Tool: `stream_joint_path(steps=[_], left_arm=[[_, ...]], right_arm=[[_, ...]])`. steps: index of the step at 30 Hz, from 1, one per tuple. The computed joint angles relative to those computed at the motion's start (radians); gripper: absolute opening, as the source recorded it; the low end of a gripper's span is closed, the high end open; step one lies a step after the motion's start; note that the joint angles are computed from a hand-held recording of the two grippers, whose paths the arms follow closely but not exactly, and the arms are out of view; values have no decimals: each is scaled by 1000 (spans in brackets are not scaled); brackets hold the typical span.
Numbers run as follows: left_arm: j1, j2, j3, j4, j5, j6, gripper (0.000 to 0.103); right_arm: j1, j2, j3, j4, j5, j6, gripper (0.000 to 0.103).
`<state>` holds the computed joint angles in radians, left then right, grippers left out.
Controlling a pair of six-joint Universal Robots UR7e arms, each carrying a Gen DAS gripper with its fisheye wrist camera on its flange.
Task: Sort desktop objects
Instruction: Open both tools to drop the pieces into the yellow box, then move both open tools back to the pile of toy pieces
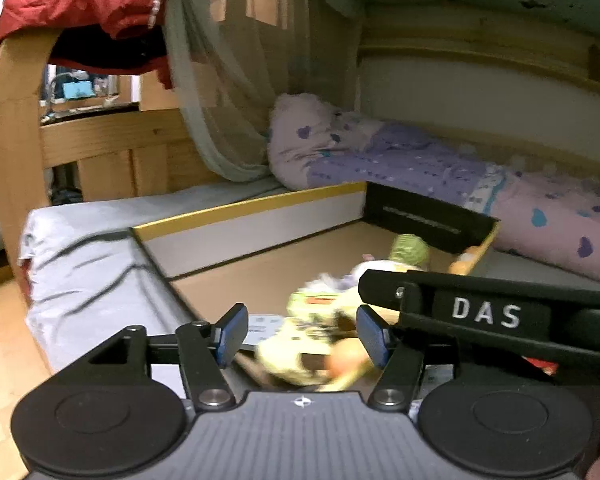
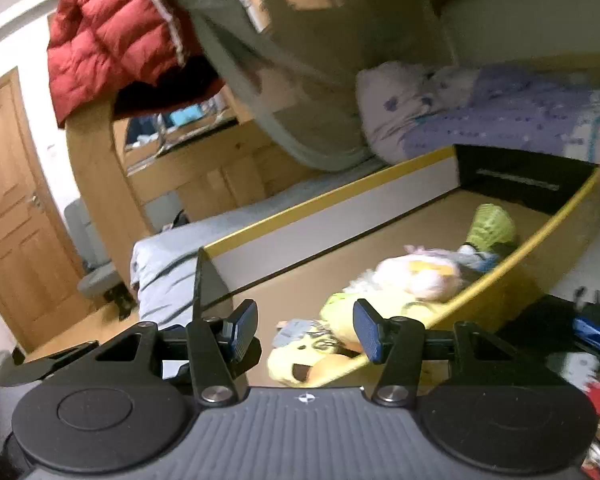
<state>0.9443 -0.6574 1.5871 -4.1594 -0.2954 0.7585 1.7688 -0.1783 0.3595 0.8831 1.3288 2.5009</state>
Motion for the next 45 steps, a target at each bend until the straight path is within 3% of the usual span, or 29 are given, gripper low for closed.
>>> stream_joint_path(steps=[3, 7, 9, 14, 16, 18, 26, 29, 34, 37, 40, 42, 45], left_arm=[[-13, 44, -36, -3, -23, -2, 68], [-36, 107, -64, -77, -142, 94, 76], [-47, 130, -72, -84, -168, 116, 77], [-82, 172, -67, -66, -171, 30, 83], [-106, 227, -116, -169, -144, 128, 93], [-126, 272, -142, -257, -153, 216, 94], [-187, 350, -106, -252, -182, 159, 94], [-204, 372, -91, -231, -194, 125, 94], [-223, 401, -83, -182, -196, 102, 95], [-238, 412, -72, -218, -218, 123, 95], [-261, 414, -41, -224, -212, 110, 95], [-281, 417, -14, -217, -210, 93, 95], [-308, 410, 36, -196, -234, 49, 101]], right_arm=[[-23, -124, 199, -135, -16, 22, 55], [-52, -270, 386, -296, 1, 25, 59], [-71, -307, 404, -292, 1, 19, 59], [-108, -378, 455, -261, 20, -37, 59], [-127, -411, 489, -238, 10, -72, 59], [-149, -450, 529, -224, -7, -98, 60], [-206, -619, 726, -289, 20, -161, 62], [-230, -665, 766, -286, 30, -151, 68], [-283, -754, 849, -293, -8, -129, 86], [-328, -812, 910, -297, -84, -106, 96], [-388, -896, 1015, -346, -158, -48, 99], [-413, -953, 1089, -382, -135, -7, 100], [-412, -1039, 1203, -487, -33, 16, 100]])
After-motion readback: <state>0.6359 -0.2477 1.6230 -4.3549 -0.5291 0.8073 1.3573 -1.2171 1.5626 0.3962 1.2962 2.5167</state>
